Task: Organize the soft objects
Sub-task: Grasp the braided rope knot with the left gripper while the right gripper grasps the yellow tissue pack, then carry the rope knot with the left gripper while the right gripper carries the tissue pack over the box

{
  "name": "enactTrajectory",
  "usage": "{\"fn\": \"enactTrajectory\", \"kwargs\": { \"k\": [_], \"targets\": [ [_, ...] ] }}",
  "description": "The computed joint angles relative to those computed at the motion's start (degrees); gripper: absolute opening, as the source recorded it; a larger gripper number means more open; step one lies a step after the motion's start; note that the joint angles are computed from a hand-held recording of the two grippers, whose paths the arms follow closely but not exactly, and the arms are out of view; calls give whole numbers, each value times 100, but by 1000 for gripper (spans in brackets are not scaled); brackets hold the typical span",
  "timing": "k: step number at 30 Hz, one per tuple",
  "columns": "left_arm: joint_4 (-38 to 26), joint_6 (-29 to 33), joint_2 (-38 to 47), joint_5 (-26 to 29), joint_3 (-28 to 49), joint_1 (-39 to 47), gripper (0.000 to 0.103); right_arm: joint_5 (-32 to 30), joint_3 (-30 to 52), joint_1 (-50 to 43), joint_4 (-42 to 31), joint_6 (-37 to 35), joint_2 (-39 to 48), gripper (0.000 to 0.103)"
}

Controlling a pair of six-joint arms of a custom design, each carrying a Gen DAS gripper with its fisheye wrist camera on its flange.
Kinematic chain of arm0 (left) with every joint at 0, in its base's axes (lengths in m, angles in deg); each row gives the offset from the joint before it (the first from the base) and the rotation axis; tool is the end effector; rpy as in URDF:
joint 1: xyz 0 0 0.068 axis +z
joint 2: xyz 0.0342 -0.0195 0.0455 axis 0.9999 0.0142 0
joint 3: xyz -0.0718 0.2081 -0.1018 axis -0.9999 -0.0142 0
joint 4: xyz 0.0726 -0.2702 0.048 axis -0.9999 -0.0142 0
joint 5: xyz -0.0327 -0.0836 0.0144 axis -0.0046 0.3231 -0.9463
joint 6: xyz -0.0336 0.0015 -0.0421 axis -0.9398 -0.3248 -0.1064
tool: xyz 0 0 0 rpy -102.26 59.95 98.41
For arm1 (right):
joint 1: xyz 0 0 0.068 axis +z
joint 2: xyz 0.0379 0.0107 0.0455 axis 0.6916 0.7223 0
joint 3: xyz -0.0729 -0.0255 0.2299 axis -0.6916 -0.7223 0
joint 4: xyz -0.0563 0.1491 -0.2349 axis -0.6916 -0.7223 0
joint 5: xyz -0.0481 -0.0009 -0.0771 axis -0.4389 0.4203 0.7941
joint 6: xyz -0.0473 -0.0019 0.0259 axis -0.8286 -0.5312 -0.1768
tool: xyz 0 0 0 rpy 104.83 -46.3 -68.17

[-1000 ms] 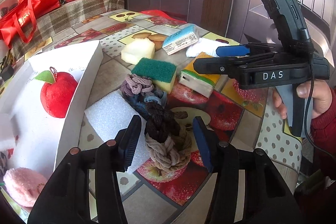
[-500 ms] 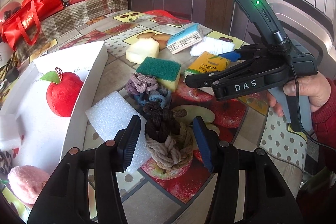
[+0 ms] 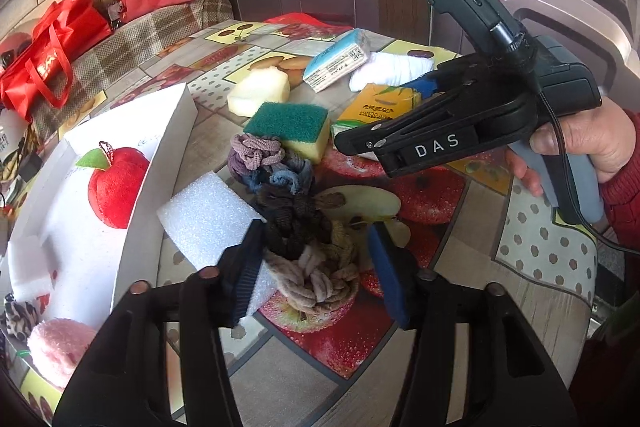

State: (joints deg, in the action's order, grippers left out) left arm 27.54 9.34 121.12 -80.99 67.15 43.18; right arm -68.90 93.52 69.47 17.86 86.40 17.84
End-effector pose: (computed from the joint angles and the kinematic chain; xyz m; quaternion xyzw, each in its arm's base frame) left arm 0.2240 -0.2229 0.0766 0.3117 0.8675 -0.0799 0.3794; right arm 0.2902 0.1368 0.0630 -0.1359 0.9263 0.0670 0.3449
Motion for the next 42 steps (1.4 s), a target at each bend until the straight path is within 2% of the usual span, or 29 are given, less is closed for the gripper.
{"fn": "enactTrajectory", "kwargs": {
  "k": [1, 5, 8, 14, 17, 20, 27, 36, 42],
  "targets": [
    [101, 18, -85, 141, -96, 52, 17, 11, -30, 29, 46, -36, -19, 73],
    [403, -22, -316, 376, -362, 173, 17, 181, -453, 70, 536, -19, -375, 72],
    [877, 50, -681, 414, -781, 137, 17, 271, -987, -1, 1185, 167, -813, 72],
    [1931, 229, -1243, -182, -1516, -108, 17, 977, -2223, 367, 3074, 197, -1723, 72],
    [2475, 294, -1534, -318, -1906, -34, 17, 1471, -2550, 720, 3969, 27, -1774, 72],
    [2737, 363, -1740, -334, -2162, 129, 17, 1751, -2659, 960, 4525, -2, -1680, 72],
    [2968, 54, -1989, -175, -2457, 744, 17, 1958, -2429, 1243, 4735, 120, -1345, 72],
    [3280, 28, -2308, -393, -2906, 1688, 17, 1893, -1965, 1574, 4466, 59, -966, 72],
    [3455, 38, -2470, -135, -3150, 2541, 17, 1797, -1670, 1735, 4327, -4, -718, 72]
  ]
}}
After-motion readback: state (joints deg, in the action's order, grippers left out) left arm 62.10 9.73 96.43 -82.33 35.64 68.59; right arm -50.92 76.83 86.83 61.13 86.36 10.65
